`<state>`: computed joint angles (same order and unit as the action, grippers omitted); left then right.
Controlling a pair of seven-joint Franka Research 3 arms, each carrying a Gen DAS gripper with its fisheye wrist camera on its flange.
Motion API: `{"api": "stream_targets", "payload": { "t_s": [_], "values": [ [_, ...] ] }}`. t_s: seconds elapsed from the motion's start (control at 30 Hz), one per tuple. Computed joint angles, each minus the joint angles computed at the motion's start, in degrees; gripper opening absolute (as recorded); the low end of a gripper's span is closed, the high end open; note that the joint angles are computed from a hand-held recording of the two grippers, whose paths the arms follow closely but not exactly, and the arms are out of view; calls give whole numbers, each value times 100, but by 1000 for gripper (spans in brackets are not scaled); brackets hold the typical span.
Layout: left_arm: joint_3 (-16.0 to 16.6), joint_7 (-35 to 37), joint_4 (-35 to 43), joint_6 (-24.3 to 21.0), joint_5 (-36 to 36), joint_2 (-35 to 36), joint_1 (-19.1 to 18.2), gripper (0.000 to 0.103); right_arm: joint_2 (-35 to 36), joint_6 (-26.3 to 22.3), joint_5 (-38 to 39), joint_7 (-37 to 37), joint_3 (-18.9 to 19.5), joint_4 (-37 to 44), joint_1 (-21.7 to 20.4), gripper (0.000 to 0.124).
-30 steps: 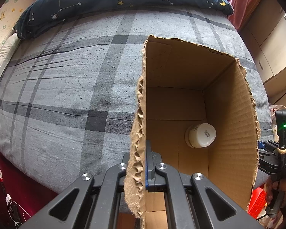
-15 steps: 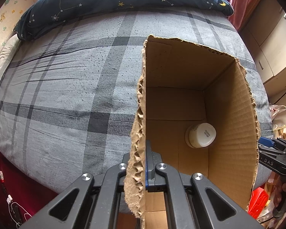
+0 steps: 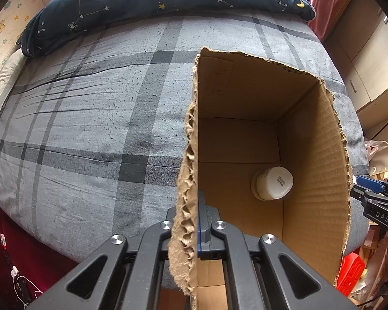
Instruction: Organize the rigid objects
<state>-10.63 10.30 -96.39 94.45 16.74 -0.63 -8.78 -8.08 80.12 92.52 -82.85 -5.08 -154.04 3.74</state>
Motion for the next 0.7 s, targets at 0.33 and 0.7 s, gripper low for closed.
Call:
{"api": "stream_targets", "payload": {
  "t_s": [0.33, 0.7],
  "values": [
    [0, -243, 95, -119, 9, 66, -6, 1, 534, -1194, -404, -1119, -125, 275, -306, 46],
    [8, -445, 190, -236, 15, 128, -15, 1, 1443, -2635, -1524, -2929, -82, 821, -873, 46]
  ]
}}
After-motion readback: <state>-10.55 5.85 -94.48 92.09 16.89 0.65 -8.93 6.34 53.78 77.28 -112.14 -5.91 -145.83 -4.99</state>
